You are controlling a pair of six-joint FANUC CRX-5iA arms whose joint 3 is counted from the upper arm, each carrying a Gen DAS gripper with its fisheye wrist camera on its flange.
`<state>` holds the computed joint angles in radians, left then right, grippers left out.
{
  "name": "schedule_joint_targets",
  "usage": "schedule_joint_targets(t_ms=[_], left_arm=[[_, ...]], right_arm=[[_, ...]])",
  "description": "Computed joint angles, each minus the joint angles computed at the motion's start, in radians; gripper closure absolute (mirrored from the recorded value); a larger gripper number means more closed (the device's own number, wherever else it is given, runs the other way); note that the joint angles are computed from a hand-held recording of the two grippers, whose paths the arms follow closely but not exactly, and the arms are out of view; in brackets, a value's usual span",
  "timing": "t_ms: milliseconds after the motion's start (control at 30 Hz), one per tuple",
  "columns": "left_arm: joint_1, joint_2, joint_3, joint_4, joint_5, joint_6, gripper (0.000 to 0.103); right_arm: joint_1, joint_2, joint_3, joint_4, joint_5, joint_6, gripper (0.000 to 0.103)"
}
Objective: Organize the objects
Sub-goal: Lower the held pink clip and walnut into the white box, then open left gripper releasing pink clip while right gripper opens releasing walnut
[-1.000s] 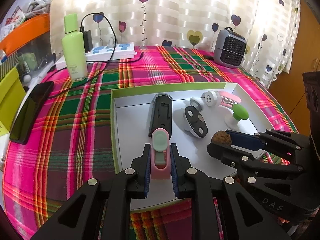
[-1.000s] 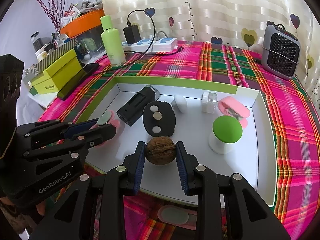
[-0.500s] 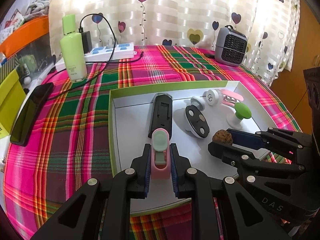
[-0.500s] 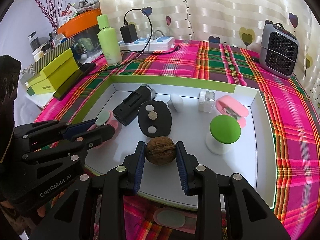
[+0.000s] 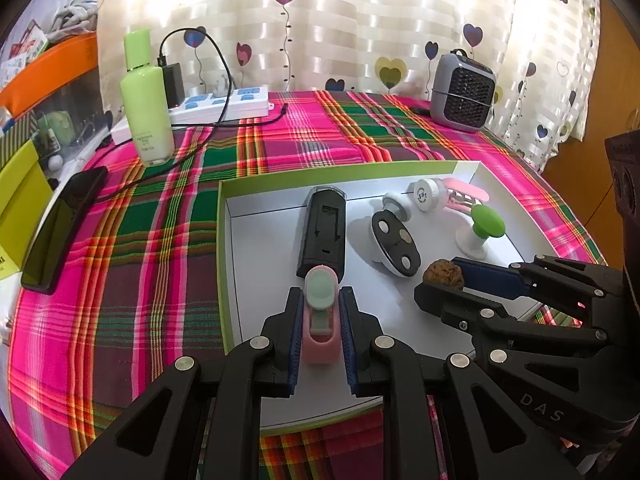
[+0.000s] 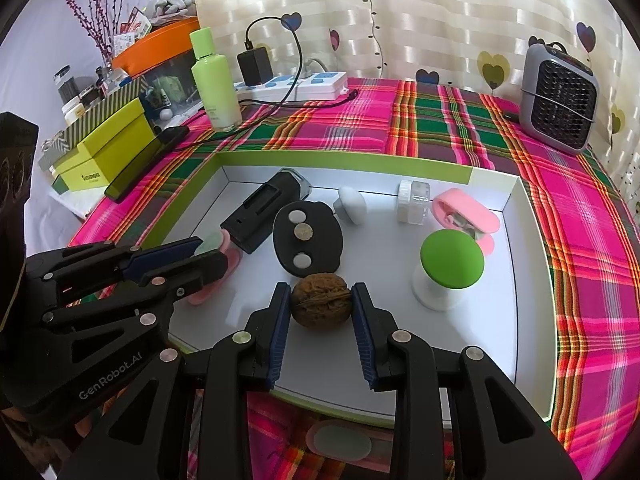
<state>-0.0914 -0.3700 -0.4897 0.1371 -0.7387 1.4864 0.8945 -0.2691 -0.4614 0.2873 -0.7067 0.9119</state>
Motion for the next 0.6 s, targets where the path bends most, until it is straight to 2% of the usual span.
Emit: schedule_joint_targets(t_ms=[433, 600], left_arm=[[0.002, -0.004, -0.004, 0.014, -0.001, -0.013, 0.072], [-0.008, -0.016, 0.007, -0.021, -0.016, 0.02, 0.066]], right_arm=[[0.001, -0.008, -0.005, 0.003, 0.0, -0.004, 0.071], [0.005, -0.027, -0.022, 0.022, 0.0, -0.035, 0.066]])
